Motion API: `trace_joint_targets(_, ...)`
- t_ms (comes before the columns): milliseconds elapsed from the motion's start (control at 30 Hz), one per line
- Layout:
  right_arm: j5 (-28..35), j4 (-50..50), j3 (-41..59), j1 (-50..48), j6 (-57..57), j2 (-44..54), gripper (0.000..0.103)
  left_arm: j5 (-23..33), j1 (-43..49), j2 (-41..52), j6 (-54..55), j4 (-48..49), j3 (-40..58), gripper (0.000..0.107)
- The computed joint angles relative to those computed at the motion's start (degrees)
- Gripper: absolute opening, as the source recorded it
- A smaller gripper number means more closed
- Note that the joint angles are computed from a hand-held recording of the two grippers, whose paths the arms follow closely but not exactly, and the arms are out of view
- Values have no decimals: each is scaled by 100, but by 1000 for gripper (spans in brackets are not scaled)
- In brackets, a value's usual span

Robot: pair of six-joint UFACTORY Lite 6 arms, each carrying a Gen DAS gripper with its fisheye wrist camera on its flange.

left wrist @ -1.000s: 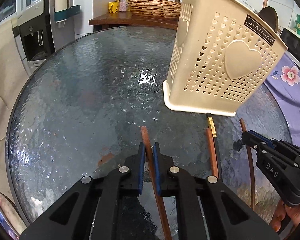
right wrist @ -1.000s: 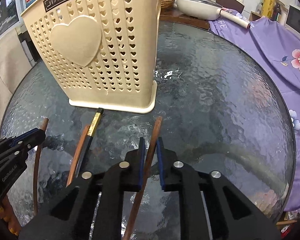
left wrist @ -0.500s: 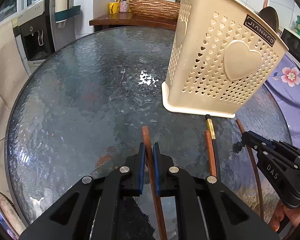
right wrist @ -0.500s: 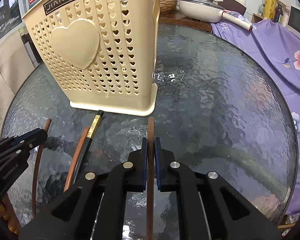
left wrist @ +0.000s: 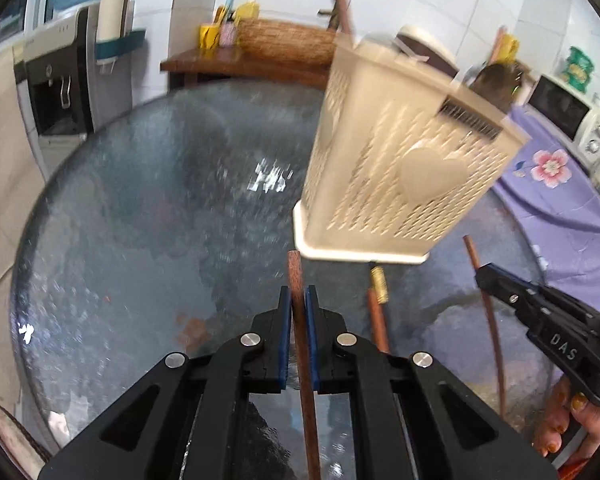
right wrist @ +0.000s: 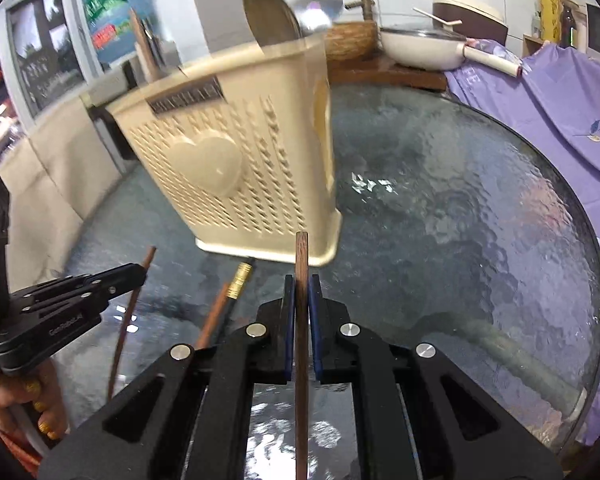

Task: Organize utensils
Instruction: 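Lift both chopsticks and carry them over the holder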

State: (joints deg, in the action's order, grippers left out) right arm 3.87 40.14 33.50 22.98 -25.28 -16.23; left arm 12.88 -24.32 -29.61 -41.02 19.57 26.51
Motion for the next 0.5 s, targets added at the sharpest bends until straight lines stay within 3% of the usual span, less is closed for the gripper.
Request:
trace_joint_targets(100, 253, 416, -115, -100, -536, -639, 7, 291, -81, -495, 220, -120, 66, 7)
trace_joint_targets(300, 713, -1373, -69, 0, 1111, -1709, 7, 846, -402, -1333, 437, -200, 293, 7)
trace_joint_targets(500, 1337, -1430, 171, 44, 1115, -2440, 7, 1371, -793, -1843, 300, 48, 577, 7)
